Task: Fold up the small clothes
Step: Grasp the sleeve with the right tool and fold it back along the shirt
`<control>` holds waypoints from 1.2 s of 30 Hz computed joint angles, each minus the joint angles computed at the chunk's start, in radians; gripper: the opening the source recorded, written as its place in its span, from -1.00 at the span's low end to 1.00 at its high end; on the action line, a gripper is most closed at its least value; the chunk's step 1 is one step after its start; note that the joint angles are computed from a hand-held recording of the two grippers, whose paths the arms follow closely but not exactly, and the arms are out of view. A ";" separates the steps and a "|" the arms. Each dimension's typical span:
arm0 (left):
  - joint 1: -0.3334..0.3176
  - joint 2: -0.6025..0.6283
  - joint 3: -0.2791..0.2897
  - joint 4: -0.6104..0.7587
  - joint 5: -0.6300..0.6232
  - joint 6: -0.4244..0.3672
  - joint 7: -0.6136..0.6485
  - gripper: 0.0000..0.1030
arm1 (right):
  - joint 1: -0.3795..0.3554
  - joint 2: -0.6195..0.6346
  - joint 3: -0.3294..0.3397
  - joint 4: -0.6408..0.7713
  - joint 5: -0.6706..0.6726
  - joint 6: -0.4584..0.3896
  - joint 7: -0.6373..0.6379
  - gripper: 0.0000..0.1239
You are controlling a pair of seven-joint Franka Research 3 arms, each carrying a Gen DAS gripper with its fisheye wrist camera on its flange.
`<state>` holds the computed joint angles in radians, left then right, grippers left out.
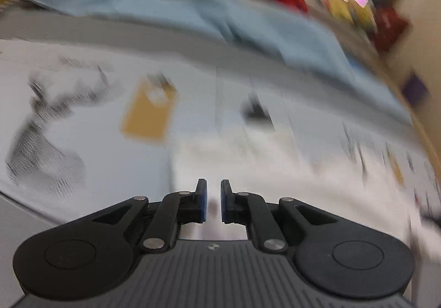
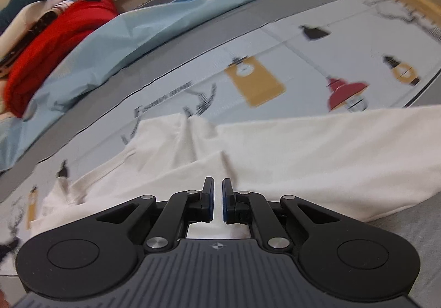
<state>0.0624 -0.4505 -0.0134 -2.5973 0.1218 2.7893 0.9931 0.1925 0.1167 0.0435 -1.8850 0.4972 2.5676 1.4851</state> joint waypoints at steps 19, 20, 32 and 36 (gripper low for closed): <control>-0.103 -0.493 -0.169 -0.098 0.183 -0.471 -0.121 -0.34 | -0.141 -0.129 -0.106 -0.187 -0.001 0.109 0.150 -0.67; -0.108 -0.533 -0.194 -0.118 0.191 -0.468 -0.163 -0.33 | -0.154 -0.130 -0.114 -0.200 -0.002 0.129 0.157 -0.67; -0.114 -0.428 -0.246 -0.102 0.438 -0.521 -0.223 -0.31 | -0.299 -0.043 -0.160 -0.227 0.018 0.242 0.393 -0.66; -0.134 -0.402 -0.244 -0.099 0.467 -0.490 -0.219 -0.31 | -0.314 -0.013 -0.149 -0.208 0.125 0.289 0.351 -0.65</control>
<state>-0.0714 -0.8522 -0.2570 -2.6967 0.5884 2.2995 0.7737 -0.1215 0.1041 -0.1058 -2.0932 0.6218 2.8570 1.8356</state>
